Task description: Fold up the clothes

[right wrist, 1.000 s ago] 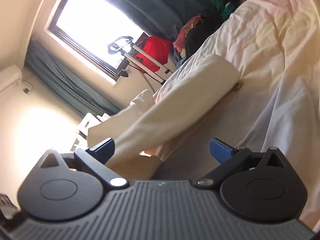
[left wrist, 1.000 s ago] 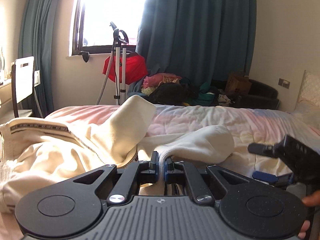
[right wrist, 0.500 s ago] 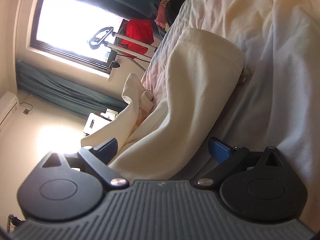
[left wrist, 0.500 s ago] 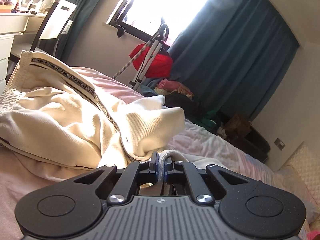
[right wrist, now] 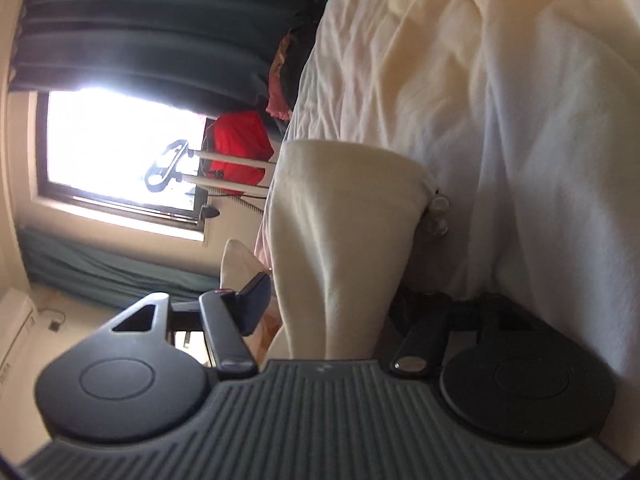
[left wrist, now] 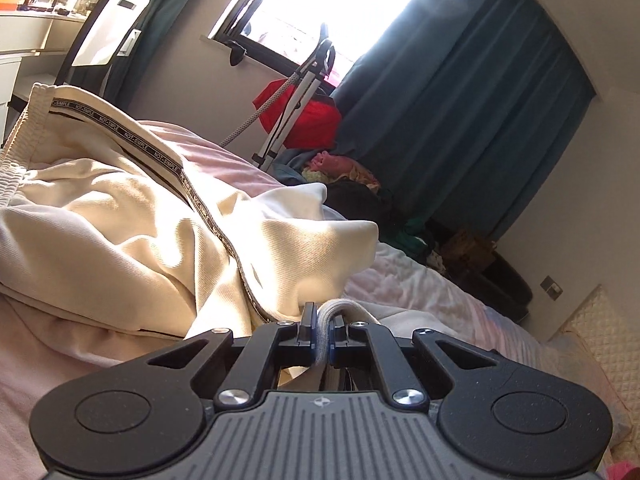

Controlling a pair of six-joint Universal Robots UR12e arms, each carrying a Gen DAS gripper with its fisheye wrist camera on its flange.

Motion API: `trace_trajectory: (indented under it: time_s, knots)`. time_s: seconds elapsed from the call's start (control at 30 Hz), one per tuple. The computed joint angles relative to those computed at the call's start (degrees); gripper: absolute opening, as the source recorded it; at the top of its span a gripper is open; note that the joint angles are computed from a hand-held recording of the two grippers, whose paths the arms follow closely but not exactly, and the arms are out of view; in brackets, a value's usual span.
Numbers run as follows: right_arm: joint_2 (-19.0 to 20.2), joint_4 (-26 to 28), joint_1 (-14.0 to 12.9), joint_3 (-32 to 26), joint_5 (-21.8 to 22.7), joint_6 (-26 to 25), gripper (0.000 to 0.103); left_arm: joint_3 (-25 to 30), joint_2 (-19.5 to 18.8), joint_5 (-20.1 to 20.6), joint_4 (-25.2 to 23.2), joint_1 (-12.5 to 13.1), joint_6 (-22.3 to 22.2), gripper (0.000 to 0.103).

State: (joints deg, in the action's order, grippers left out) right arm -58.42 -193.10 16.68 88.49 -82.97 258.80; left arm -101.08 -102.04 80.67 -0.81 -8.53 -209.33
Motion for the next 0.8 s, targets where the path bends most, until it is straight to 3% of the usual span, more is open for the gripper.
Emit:
trace_trajectory:
  time_s: [0.07, 0.17, 0.23, 0.3, 0.37, 0.43, 0.53, 0.6, 0.8]
  knots:
    - [-0.4, 0.7, -0.3, 0.0, -1.1, 0.5, 0.054, -0.1, 0.0, -0.2, -0.4, -0.4, 0.6, 0.006]
    - [-1.6, 4.1, -0.8, -0.1, -2.7, -1.2, 0.016, -0.2, -0.1, 0.1, -1.8, -1.6, 2.6, 0.006]
    - [-2.7, 6.4, -1.1, 0.1, -3.9, -3.4, 0.01, -0.1, -0.4, 0.3, -2.3, -2.4, 4.2, 0.006]
    - [-3.8, 6.9, -1.3, 0.3, -5.7, -6.9, 0.009, 0.2, -0.9, 0.4, -2.5, -3.2, 6.0, 0.007]
    - [-4.9, 7.4, -1.4, 0.5, -7.4, -9.8, 0.009, 0.9, -1.6, -1.0, -2.9, -3.7, 7.4, 0.023]
    - [-6.1, 8.5, -1.7, 0.9, -8.8, -11.8, 0.009, 1.7, -2.6, -2.4, -3.3, -4.2, 8.2, 0.027]
    - [-7.9, 11.4, -2.5, 1.6, -10.1, -14.7, 0.009, 2.9, -4.4, -5.8, -2.8, -4.4, 8.0, 0.045]
    - [-9.4, 12.2, -3.2, 3.1, -11.4, -16.8, 0.009, 3.0, -4.9, -8.1, -2.5, -4.3, 8.7, 0.047]
    - [-13.4, 7.6, -5.2, 11.2, -19.5, -11.1, 0.009, 1.9, -4.5, -11.0, 1.0, -4.1, 8.5, 0.063]
